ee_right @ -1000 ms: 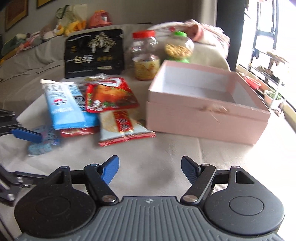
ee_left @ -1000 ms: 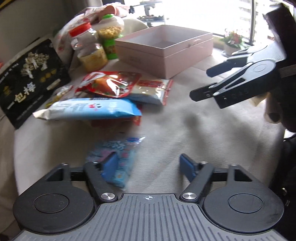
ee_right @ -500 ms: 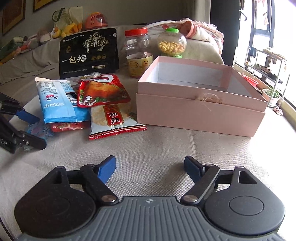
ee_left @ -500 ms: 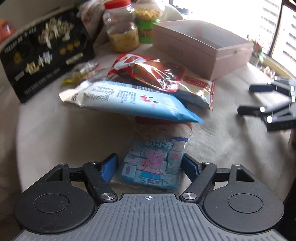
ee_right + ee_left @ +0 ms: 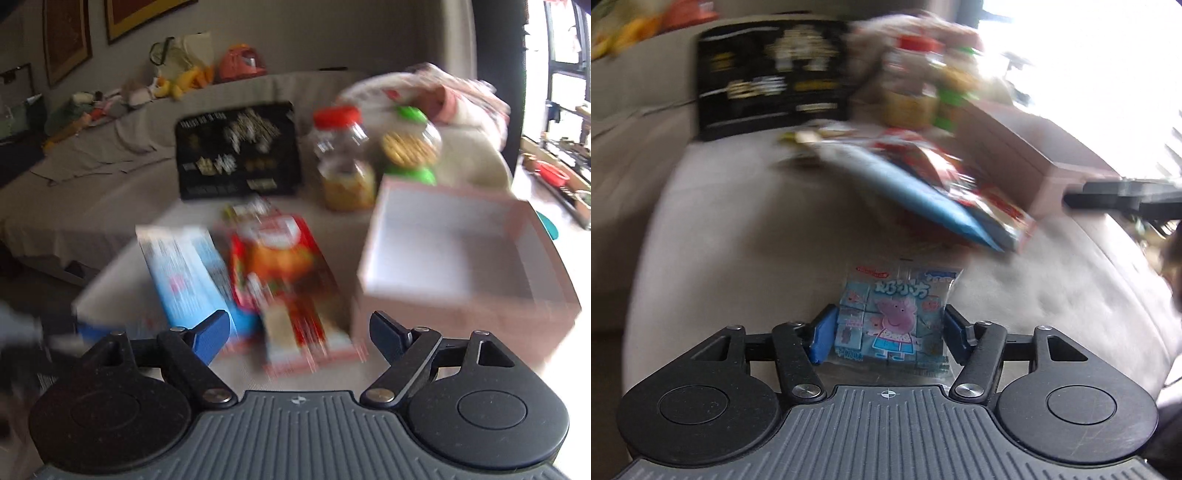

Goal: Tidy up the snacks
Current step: 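Close the left tool on the Peppa Pig bag and lift it, then grasp the small white-and-red wrapped snack with the right tool while the left holds the Peppa bag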

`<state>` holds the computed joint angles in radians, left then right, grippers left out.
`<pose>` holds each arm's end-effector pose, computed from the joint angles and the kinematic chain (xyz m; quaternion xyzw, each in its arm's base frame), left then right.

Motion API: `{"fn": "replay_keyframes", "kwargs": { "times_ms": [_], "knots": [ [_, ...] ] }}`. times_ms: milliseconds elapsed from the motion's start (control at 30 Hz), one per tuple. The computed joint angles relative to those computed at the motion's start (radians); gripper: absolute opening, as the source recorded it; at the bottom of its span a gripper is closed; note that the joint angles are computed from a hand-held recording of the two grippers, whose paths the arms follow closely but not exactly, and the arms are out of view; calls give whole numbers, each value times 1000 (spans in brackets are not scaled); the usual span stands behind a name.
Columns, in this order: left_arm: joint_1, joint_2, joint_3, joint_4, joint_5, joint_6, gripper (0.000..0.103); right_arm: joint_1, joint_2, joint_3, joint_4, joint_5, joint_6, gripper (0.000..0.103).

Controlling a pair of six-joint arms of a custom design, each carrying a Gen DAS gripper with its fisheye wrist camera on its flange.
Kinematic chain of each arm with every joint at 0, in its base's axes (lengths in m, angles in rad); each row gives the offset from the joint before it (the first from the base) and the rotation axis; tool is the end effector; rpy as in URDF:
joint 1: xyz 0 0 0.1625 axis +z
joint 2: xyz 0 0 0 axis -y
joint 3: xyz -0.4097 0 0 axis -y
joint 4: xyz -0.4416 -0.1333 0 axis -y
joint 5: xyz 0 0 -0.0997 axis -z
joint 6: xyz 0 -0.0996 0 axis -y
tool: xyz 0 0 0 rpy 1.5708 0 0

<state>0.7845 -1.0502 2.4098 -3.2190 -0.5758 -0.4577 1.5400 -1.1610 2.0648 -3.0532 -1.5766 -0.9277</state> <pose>-0.1351 -0.4413 0.0625 0.0745 0.8692 -0.3779 0.3102 0.1150 -0.5782 0.1625 0.4148 -0.8640 0.2519 0.1340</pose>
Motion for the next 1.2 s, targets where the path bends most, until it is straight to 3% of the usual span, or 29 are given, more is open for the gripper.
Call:
{"fn": "replay_keyframes", "kwargs": {
  "times_ms": [67, 133, 300, 400, 567, 667, 800, 867, 1000, 1200],
  "knots": [
    [-10, -19, 11, 67, 97, -127, 66, 71, 62, -98, 73, -44, 50, 84],
    [10, -18, 14, 7, 146, -169, 66, 137, 151, -221, 159, -89, 104, 84],
    [85, 78, -31, -348, 104, -5, 66, 252, 457, -568, 278, -250, 207, 84],
    [88, 117, -45, -438, 97, 77, 66, 276, 632, -785, 404, -339, 304, 84],
    [81, 175, -39, -613, 91, 184, 66, 289, 814, -995, 485, -457, 329, 84],
    [97, 169, -37, -661, 57, 199, 66, 282, 814, -1010, 588, -442, 356, 83],
    [100, 172, -40, -679, 49, 201, 66, 289, 770, -920, 509, -438, 309, 50],
    [96, 170, -38, -670, 57, 195, 66, 292, 742, -891, 511, -417, 321, 40],
    [76, 156, -21, -619, 74, 138, 66, 289, 638, -786, 527, -347, 305, 39],
    [30, 134, 17, -519, 19, 28, 66, 236, 358, -514, 563, -197, 262, 39]
  ]
}}
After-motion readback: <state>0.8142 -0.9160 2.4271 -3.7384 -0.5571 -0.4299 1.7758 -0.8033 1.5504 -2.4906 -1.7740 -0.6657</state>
